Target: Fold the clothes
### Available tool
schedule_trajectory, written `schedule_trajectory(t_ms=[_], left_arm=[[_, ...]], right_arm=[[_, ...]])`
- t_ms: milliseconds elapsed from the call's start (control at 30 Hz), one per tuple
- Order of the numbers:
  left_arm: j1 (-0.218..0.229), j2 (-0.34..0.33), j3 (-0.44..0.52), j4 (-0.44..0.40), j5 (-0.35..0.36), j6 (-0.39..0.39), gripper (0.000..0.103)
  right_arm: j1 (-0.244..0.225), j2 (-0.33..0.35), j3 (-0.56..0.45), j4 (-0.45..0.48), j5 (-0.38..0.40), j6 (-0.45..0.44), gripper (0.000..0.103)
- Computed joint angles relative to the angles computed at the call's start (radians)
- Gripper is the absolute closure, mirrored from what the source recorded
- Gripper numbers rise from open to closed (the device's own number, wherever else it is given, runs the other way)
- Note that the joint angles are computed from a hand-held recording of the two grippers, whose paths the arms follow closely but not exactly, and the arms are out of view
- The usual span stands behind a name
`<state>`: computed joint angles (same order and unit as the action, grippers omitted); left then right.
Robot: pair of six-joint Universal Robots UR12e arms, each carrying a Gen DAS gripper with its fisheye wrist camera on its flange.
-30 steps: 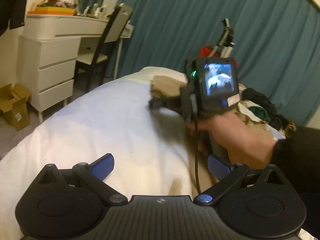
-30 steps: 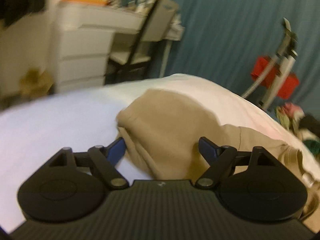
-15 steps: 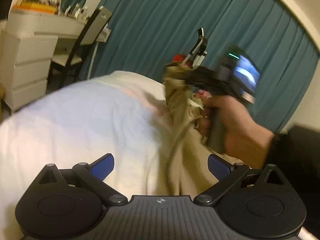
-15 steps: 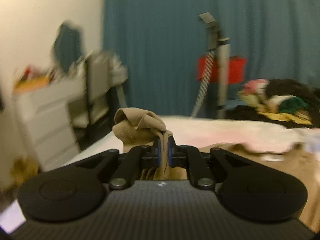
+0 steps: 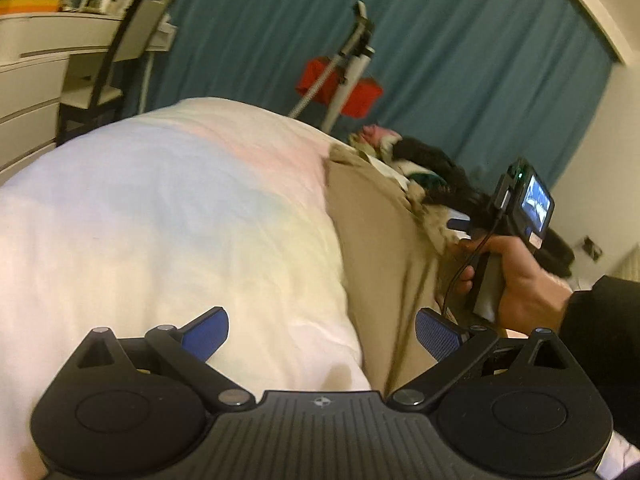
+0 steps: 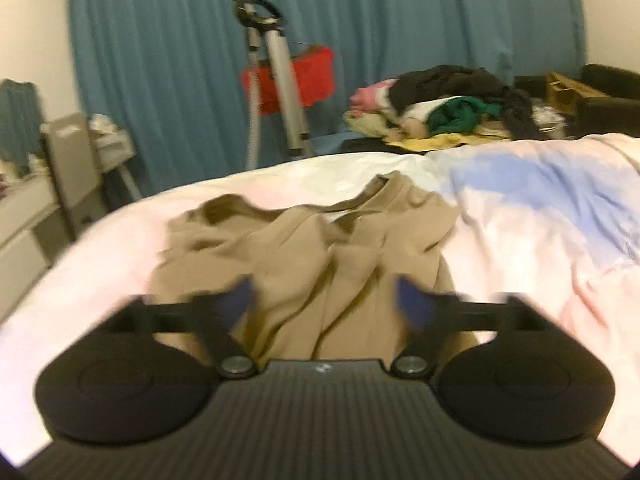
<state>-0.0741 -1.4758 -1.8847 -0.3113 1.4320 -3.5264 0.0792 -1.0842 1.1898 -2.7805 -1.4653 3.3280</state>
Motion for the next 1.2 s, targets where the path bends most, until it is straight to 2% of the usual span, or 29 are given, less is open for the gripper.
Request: schedule_trajectory(t_ms=[67,200,400,500,600,633,667,733,800,867,1000,1033,1100,1200], left_arm=[[-0.008,0.001,0.000,-0.015,-0.008,0.014,0.002],[-0.010,-0.004,0.015,-0.070,-0.041,0.017,0.004],[0.004,0.033,0.007,-0.187,-0.118,-0.049,0.009],[0.014,0.051,0.001,-0.257,-0.160,-0.103,0.012],[0.028,0.052,0.016,-0.367,-0.199,-0.142,0.023],[0.032,0.047,0.027,-0.406,-0.208,-0.152,0.032],[0.030,0.047,0.030,-0.423,-0.203,-0.163,0.037],[0.024,0.049,0.036,-0.446,-0.184,-0.174,0.043],[0.013,0.049,0.042,-0.463,-0.164,-0.169,0.063],[0.001,0.050,0.048,-0.477,-0.135,-0.156,0.098],[-0.027,0.062,0.050,-0.456,-0.052,-0.157,0.099],[-0.043,0.068,0.050,-0.443,-0.008,-0.147,0.100],[-0.092,0.084,0.054,-0.415,0.110,-0.092,0.100],[-0.186,0.091,0.058,-0.339,0.268,0.049,0.100]], right_arm=[[-0.017,-0.044,0.055,-0.013,0.069,-0.024,0.015],[-0.053,-0.165,0.180,-0.018,0.157,-0.036,0.015],[-0.124,-0.380,0.382,-0.021,0.294,0.002,0.015],[-0.164,-0.467,0.475,-0.060,0.341,0.064,0.015],[-0.188,-0.531,0.534,-0.018,0.323,0.106,0.015],[-0.193,-0.541,0.543,-0.005,0.319,0.114,0.015],[-0.198,-0.550,0.552,0.009,0.314,0.123,0.015],[-0.207,-0.562,0.565,0.034,0.311,0.144,0.015],[-0.214,-0.560,0.565,0.055,0.324,0.168,0.015],[-0.217,-0.556,0.563,0.070,0.334,0.182,0.015],[-0.229,-0.555,0.564,0.107,0.381,0.171,0.015],[-0.233,-0.554,0.562,0.120,0.396,0.166,0.015],[-0.237,-0.552,0.556,0.147,0.400,0.156,0.015],[-0.233,-0.549,0.551,0.170,0.375,0.140,0.015]])
